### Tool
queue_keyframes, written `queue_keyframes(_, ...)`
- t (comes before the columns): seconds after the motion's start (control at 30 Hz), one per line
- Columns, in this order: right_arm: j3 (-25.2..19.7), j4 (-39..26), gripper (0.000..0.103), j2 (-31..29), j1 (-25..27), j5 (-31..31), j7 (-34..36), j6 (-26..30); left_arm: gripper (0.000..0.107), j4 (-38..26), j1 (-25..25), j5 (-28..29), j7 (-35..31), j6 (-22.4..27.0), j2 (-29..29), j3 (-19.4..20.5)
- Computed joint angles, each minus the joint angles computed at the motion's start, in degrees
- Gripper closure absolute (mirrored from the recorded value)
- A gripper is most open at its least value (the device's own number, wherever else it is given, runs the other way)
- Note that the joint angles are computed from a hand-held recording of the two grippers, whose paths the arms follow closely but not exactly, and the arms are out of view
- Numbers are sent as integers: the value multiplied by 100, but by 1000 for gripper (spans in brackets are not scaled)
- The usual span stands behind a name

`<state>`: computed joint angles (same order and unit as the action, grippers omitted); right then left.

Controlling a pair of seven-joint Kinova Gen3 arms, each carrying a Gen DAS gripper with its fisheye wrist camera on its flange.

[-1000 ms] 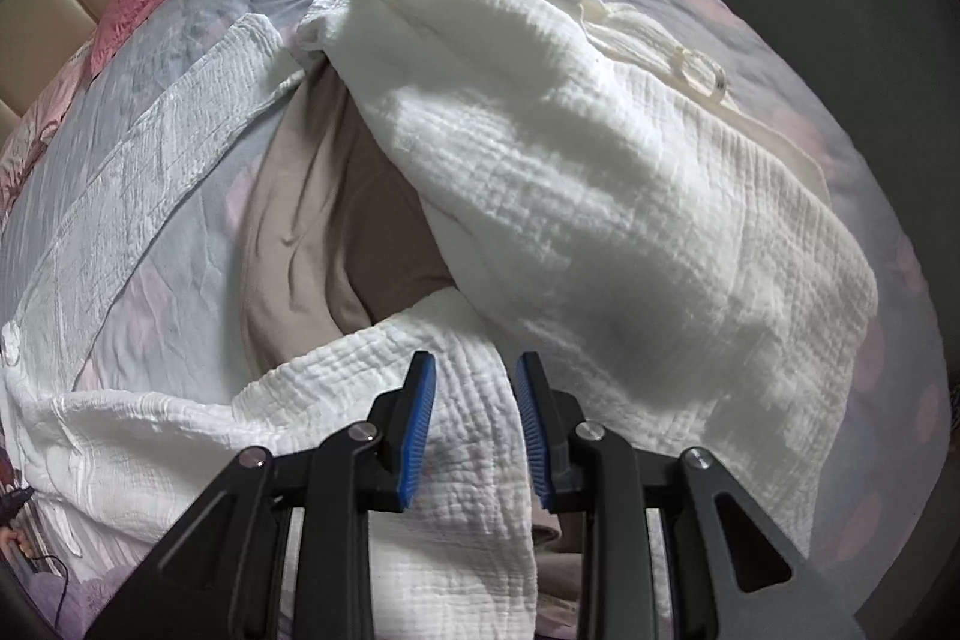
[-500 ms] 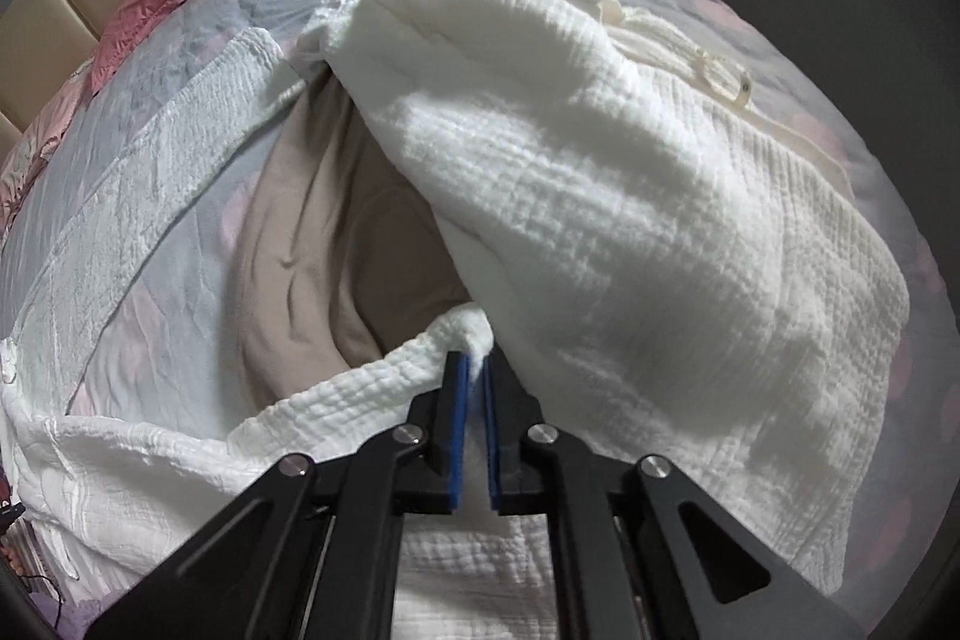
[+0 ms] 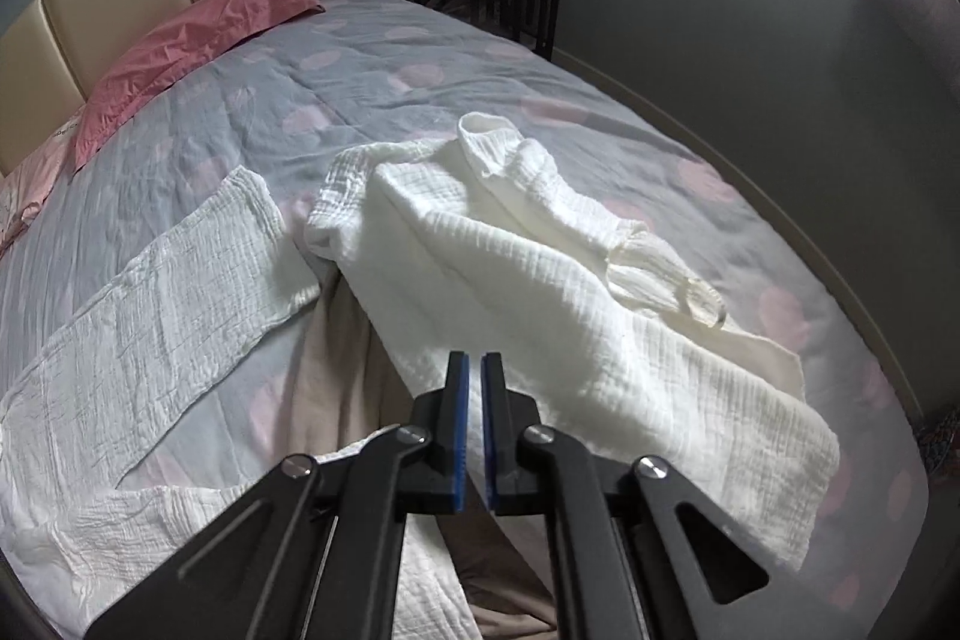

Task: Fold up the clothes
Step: 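Hold the hem with the left gripper while the right gripper releases and regrasps fabric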

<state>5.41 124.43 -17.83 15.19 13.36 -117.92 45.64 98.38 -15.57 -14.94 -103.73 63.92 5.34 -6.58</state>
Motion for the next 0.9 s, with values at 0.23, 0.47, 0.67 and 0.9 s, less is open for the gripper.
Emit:
queue_keyframes(0.23, 523, 320, 97, -140, -342, -836, 1162, 122, 98, 19, -96, 194, -160, -12, 35, -27)
queue_keyframes(0.47, 1083, 663, 94, -953, -274, -1469, 2136, 1124, 98, -34, -71, 282, -252, 103, -155, -7)
queue_keyframes(0.67, 1523, 1135, 80, -1467, -27, -1720, 2454, 1723, 98, -108, -119, 464, -383, 299, -399, -36)
queue_keyframes(0.9, 1942, 1531, 79, -1651, 66, -1722, 2675, 1778, 98, -261, -69, 504, -300, 572, -615, -7)
